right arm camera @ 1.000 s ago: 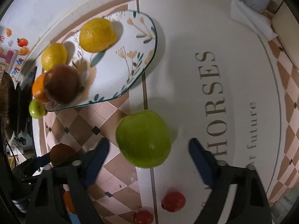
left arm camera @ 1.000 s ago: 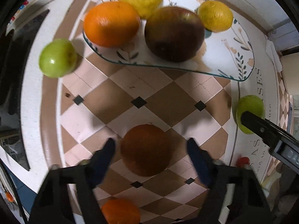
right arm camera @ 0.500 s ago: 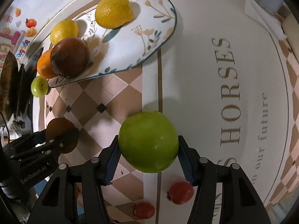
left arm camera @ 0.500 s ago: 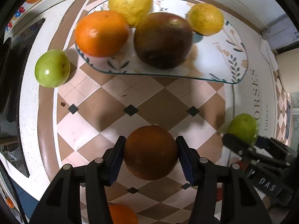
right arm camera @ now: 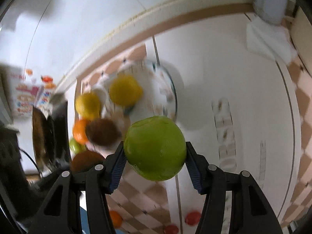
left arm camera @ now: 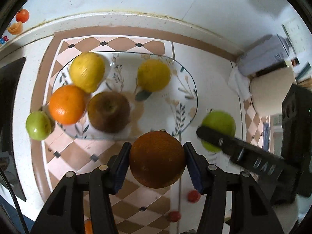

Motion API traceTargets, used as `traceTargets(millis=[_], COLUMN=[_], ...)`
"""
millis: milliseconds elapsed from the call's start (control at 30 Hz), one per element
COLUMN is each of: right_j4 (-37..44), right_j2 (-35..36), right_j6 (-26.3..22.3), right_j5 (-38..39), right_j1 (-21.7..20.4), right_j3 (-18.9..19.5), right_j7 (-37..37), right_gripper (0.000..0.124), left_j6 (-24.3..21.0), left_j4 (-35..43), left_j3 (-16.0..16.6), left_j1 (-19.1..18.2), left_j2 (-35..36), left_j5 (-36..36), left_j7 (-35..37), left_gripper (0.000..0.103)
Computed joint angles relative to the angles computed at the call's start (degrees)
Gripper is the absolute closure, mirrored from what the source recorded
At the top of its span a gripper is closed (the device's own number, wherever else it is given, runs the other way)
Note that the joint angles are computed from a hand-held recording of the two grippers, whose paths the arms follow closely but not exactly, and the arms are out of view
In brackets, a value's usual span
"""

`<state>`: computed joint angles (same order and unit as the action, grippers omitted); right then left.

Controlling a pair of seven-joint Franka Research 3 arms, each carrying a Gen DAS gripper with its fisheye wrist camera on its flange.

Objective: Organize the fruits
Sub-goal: 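Place the orange and green apple on the plate and open both tools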

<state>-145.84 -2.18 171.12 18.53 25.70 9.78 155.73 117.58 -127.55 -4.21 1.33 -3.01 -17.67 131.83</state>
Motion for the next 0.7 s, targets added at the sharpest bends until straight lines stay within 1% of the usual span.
traceTargets(millis=[67,167,233,367,433,500,533,600,633,700], right_j4=[2.81,7.6,8.84,10.01,9.93,10.58,10.86,10.39,10.16,9.17], right_j2=[2.64,7.04,8.42,9.49,9.51,10.19,10.55,10.13,9.74,8.42], right_j6=[-0.41,-2.41,-3.36,-5.68,-6.25,-6.64,-6.44,-5.44,-5.47,-5.51], right_j5=[9.94,17.57,18.23,18.66,18.63,21.33,22.91,24.61,23.61,21.41], right_j1=[0.06,-1.69,-2.26,-3.34,-3.47,-4.07,-4.3,-4.25,-3.97,-3.52], right_j3=[-1.37,-1.31,-1.26,-1.46,-1.45,-0.82,-0.47,-0.28,-0.73,-1.47], right_j7=[-10.47,-19.59,-20.95,-23.34,-23.87,-26.3,-27.55,-28.46,-27.55,-25.67], right_gripper=[0.064,0.064,0.064,0.064,0.064,0.063,0.062,0.049,0.049,0.049], left_j6=[-1.54,-2.63,-3.36,-2.13,-2.22,-1.79,-1.8,-1.89,-1.44,-0.35], left_j4=[2.62,4.96,6.37,6.99,7.52,7.41,7.5,7.78,7.61,6.75], left_j3=[-0.35,-1.44,-1.94,-2.92,-3.13,-3.41,-3.49,-3.67,-3.8,-4.01], left_j1=[-0.13,-0.28,-0.12,-0.02,0.11,0.1,0.08,0.05,-0.05,-0.05], left_j2=[2.81,6.42,8.09,9.55,10.3,10.51,10.7,11.14,11.17,10.6], left_j5=[-0.5,-0.96,-0.81,-0.63,-0.15,0.42,0.83,1.29,1.5,1.26], left_j7=[-3.15,-7.88,-9.92,-11.96,-12.5,-13.09,-13.49,-14.14,-14.63,-14.18], left_gripper=[0.051,0.051,0.051,0.051,0.051,0.051,0.051,0.051,0.051,0.045])
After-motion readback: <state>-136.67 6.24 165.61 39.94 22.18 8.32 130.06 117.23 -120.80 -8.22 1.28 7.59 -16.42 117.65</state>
